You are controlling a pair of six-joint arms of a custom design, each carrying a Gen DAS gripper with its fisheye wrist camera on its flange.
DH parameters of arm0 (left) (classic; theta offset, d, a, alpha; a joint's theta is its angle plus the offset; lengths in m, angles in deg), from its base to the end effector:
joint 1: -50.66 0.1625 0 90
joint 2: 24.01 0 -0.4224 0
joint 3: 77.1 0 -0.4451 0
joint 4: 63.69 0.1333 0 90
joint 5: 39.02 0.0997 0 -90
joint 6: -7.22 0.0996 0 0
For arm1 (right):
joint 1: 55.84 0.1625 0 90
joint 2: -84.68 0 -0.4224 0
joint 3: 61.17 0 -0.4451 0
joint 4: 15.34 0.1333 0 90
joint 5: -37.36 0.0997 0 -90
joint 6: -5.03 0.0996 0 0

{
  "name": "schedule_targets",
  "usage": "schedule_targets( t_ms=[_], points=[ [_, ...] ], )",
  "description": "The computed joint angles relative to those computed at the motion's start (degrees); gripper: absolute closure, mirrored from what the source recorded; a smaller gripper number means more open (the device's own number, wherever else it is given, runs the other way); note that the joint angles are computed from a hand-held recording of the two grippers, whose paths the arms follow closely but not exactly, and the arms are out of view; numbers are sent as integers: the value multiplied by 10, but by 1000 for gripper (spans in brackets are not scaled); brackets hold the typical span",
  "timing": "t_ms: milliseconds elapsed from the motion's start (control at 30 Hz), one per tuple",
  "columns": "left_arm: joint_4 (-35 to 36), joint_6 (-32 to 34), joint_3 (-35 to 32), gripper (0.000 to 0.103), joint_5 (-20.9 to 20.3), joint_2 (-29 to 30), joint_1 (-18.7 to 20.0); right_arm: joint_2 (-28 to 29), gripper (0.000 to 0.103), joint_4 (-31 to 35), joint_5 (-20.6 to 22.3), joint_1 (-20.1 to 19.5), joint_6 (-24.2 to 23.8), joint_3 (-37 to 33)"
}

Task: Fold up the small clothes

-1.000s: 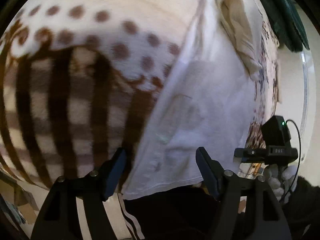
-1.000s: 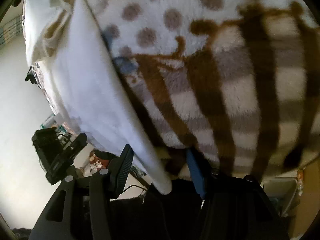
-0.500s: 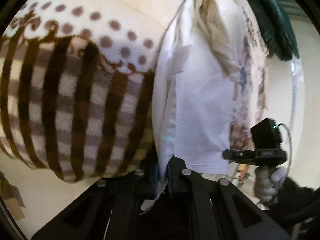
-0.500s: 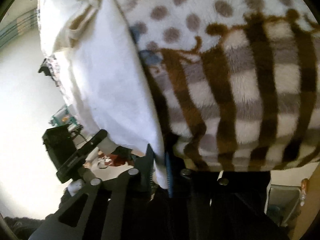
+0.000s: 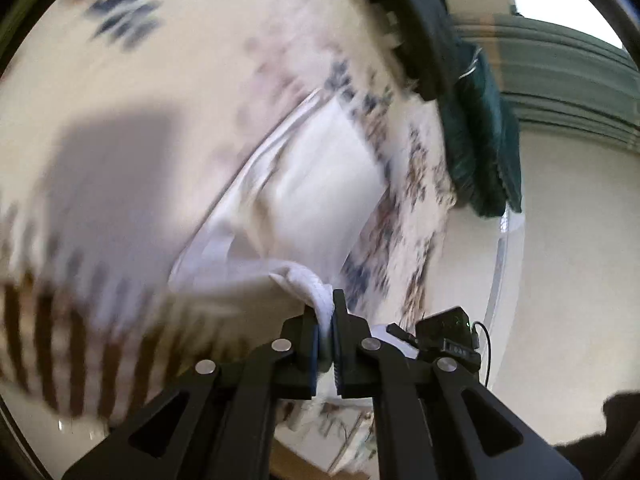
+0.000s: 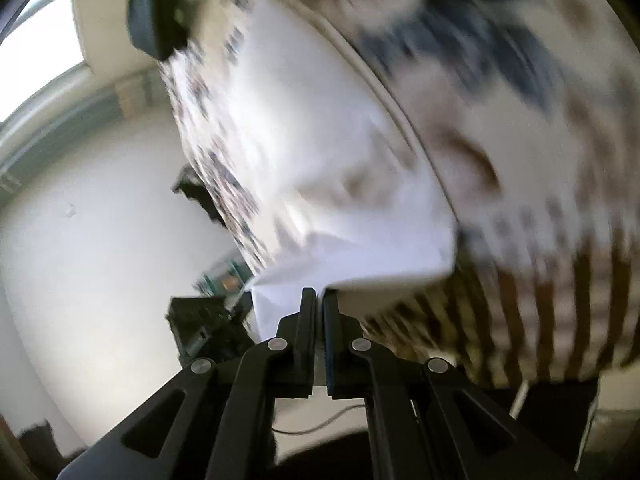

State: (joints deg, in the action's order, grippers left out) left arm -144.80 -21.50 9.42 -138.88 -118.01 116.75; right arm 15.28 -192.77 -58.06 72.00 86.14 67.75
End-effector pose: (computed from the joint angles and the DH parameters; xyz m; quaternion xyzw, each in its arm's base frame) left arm -0.1001 -0.5125 0.5413 0.0429 -0.9953 -0.0491 0.0716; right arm 0.4100 -0.3259 0.1333 0.3680 0.8969 -0.1619 0.1842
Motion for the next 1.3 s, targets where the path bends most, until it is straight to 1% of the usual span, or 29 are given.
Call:
schedule_targets(
  t_ms=[33, 67, 100, 167, 233, 267, 333, 367, 400, 433, 467, 500, 533, 567, 600, 700, 733, 833, 933, 967, 1000, 1033, 1067, 1100, 1133, 1167, 1200, 1300],
  points=[
    [-35, -2, 2, 100, -9, 13, 2, -8, 100, 16, -16, -10, -21, -11],
    [-58, 0, 0, 100, -13, 25, 5, -11, 100, 17, -22, -17, -34, -14],
    [-81, 1, -3, 100, -10, 37, 7, -15, 100, 26, -38, -28, -51, -25],
    [-144, 1, -7, 99, -22, 72, 12, -17, 100, 22, -58, -45, -72, -35],
    [-169, -11, -16, 98, -6, 102, 9, -19, 99, 16, -86, -66, -78, -44],
    [-192, -26, -20, 95, -8, 117, 14, -25, 99, 12, -95, -77, -73, -46],
    [-211, -45, -27, 72, 0, 137, 14, -14, 97, -21, -104, -95, -52, -50],
    [-216, -46, -30, 44, 4, 142, 14, -17, 86, -27, -100, -103, -50, -49],
    [-222, -45, -33, 37, 9, 144, 13, -20, 77, -28, -103, -108, -54, -49],
    [-227, -42, -40, 37, 20, 148, 11, -23, 59, -21, -113, -107, -60, -51],
    [-223, -29, -46, 37, 33, 150, 9, -31, 44, -7, -123, -105, -66, -51],
    [-210, -18, -52, 37, 42, 149, 10, -39, 42, 15, -129, -103, -73, -50],
    [-194, -8, -59, 37, 58, 150, 9, -46, 42, 35, -129, -104, -80, -49],
    [-187, -2, -60, 37, 65, 149, 10, -54, 42, 43, -126, -111, -93, -37],
    [-175, 5, -62, 37, 71, 149, 11, -61, 42, 64, -126, -112, -101, -33],
    [-119, 42, -72, 37, 106, 155, 10, -55, 42, 132, -124, -115, -120, -44],
    [-102, 50, -74, 37, 116, 158, 10, -50, 42, 135, -120, -118, -124, -46],
    [-57, 75, -82, 37, 101, 180, 19, -28, 42, 127, -108, -130, -130, -53],
    [-41, 99, -87, 37, 95, 201, 19, 4, 42, 99, -98, -145, -144, -68],
    [-40, 108, -90, 37, 94, 210, 18, 11, 45, 86, -94, -149, -153, -71],
    [-43, 114, -92, 38, 92, 218, 17, 20, 53, 77, -100, -150, -160, -78],
    [-47, 119, -95, 40, 90, 225, 16, 30, 81, 86, -115, -149, -162, -91],
    [-53, 129, -100, 43, 88, 234, 14, 34, 90, 93, -120, -149, -165, -99],
    [-65, 144, -101, 71, 83, 237, 12, 40, 91, 95, -131, -147, -167, -108],
    [-65, 157, -107, 86, 92, 244, 8, 45, 98, 100, -144, -144, -170, -118],
    [-56, 168, -116, 92, 105, 252, 4, 50, 99, 111, -156, -141, -170, -128],
    [-58, 175, -121, 97, 103, 255, 5, 51, 99, 119, -169, -137, -169, -133],
    [-71, 170, -129, 98, 93, 255, 16, 50, 100, 130, -207, -129, -142, -140]
  ],
)
